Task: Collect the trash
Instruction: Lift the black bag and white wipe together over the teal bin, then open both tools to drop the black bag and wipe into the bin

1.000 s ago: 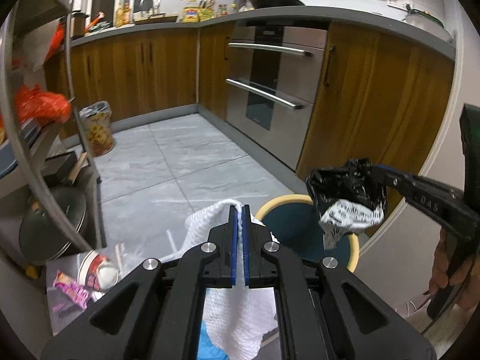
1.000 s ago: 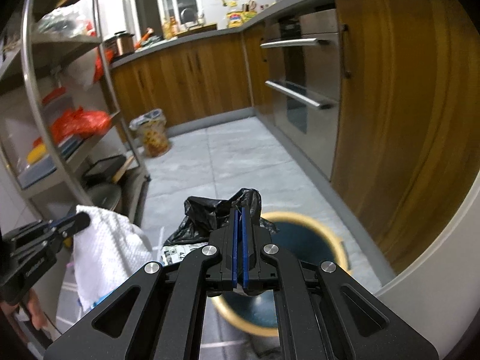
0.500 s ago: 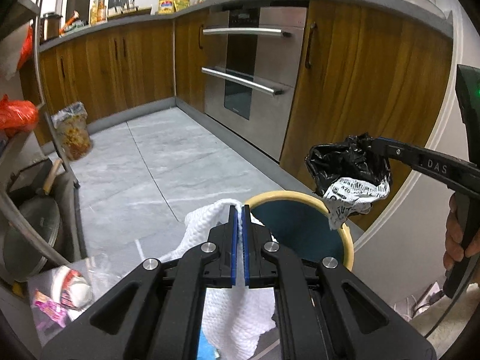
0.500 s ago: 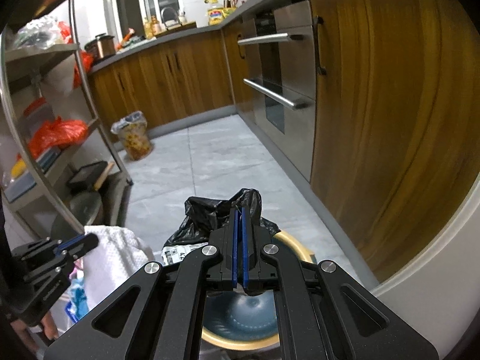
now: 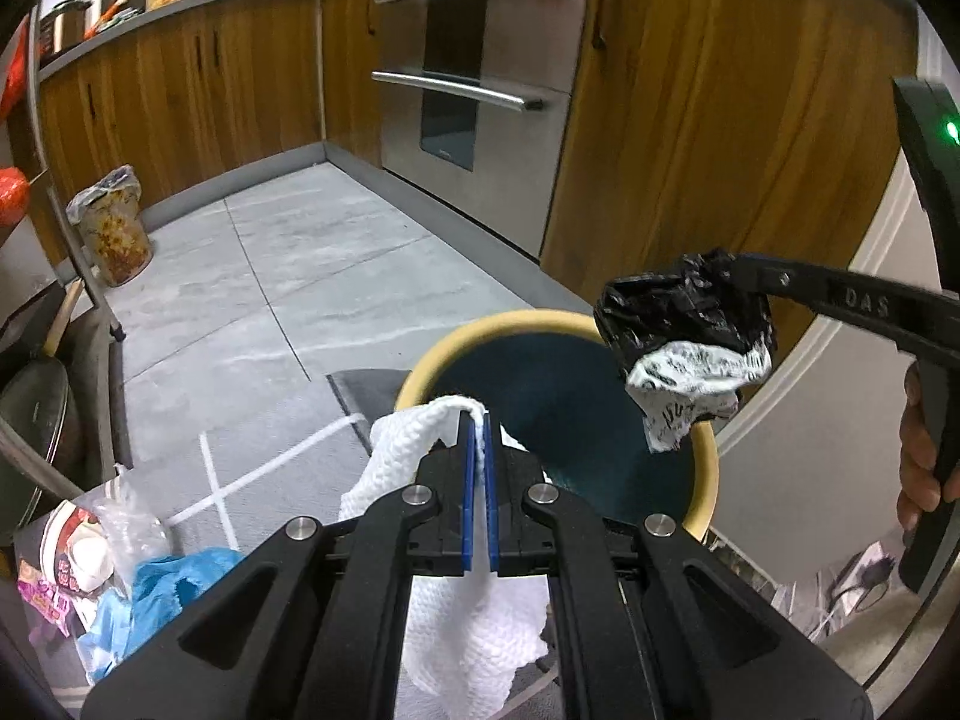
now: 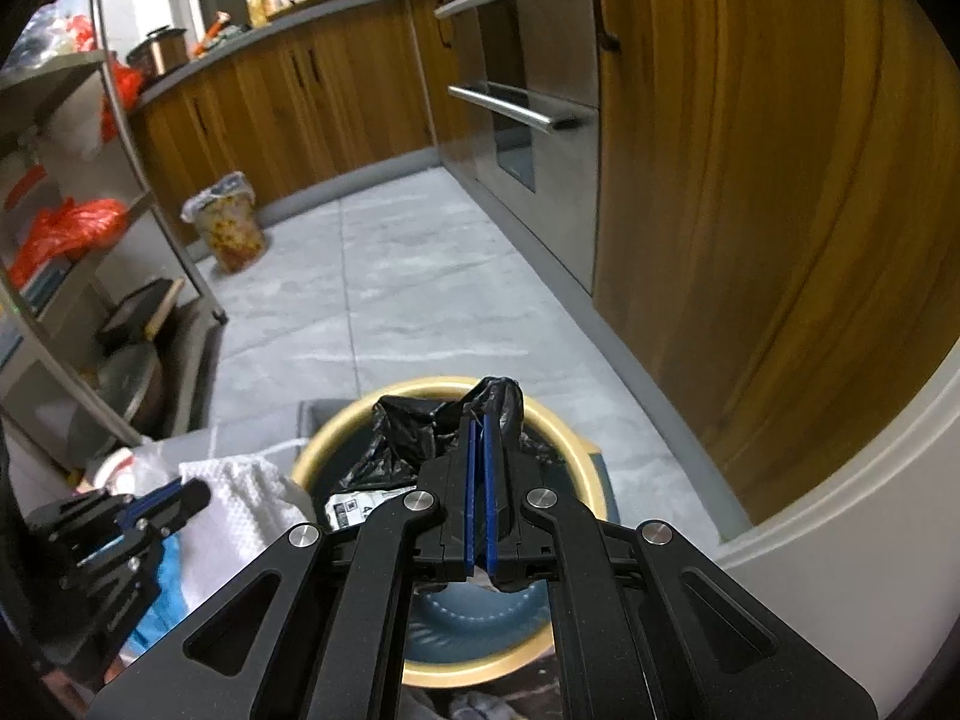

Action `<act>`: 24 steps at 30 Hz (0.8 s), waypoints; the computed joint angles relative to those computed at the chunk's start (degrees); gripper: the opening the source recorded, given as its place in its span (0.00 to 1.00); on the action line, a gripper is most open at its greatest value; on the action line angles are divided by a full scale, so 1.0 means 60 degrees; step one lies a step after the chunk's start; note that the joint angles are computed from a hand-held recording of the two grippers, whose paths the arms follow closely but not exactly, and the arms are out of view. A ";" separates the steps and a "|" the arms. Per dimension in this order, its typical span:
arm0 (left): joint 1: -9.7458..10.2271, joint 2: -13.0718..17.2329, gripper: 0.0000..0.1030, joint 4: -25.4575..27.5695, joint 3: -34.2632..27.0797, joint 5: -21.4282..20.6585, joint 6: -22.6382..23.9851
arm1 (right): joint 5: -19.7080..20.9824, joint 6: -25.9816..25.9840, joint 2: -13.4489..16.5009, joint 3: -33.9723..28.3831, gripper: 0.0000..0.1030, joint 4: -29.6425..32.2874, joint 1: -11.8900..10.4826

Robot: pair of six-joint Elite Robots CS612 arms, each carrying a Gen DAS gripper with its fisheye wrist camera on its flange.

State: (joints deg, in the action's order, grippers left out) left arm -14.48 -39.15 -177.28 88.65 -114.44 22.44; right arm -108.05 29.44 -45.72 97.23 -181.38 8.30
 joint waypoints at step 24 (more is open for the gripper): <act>-0.0359 0.0415 0.03 0.0045 -0.0427 -0.0850 0.0060 | 0.0676 0.0990 0.0178 -0.0093 0.04 0.1028 -0.0328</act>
State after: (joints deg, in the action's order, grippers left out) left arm -16.64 -36.66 -177.01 86.09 -119.54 22.80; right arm -104.00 35.37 -44.65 96.68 -175.21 6.33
